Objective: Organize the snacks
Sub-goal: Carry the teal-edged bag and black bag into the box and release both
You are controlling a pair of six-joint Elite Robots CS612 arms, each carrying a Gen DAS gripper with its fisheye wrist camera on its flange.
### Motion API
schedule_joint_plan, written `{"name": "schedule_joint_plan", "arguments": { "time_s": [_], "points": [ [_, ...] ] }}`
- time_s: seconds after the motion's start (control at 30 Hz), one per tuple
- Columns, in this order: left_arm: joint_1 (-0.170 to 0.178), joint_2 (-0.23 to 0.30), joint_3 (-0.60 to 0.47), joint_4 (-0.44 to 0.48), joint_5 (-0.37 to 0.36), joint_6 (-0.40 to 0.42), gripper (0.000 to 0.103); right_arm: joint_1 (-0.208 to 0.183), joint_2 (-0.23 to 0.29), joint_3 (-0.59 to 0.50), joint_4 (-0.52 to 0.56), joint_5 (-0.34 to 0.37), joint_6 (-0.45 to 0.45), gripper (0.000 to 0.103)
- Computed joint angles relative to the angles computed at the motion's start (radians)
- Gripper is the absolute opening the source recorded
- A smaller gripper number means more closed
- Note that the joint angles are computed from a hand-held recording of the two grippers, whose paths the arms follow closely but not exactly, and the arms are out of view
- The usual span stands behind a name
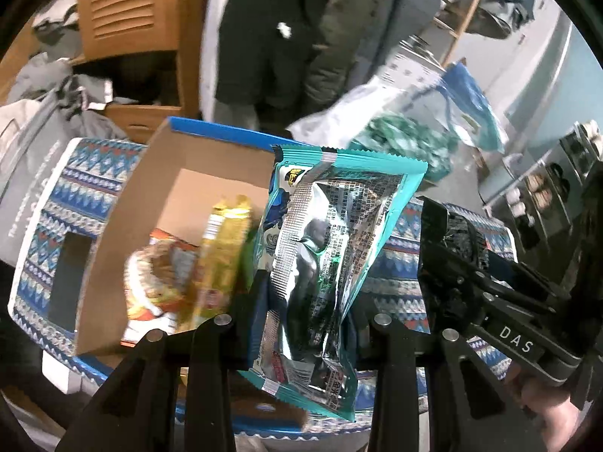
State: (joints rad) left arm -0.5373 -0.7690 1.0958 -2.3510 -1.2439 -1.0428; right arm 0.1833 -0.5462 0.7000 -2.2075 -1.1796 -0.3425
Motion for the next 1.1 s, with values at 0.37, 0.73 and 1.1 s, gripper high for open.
{"name": "schedule_joint_plan", "arguments": {
  "time_s": [0.37,0.73,1.1],
  "points": [
    [0.017,-0.060,0.132,-0.012,0.065,-0.081,0.035,0.058,0.031,-0.064,0.075,-0.005,-0.079,0.064],
    [0.037,-0.080,0.200,-0.023,0.056,-0.151,0.035,0.102,0.060,-0.113,0.139,-0.022,-0.141,0.064],
    [0.030,-0.087,0.192,0.064,0.114,-0.191,0.063,0.115,0.057,-0.095,0.104,-0.031,-0.164,0.079]
  ]
}}
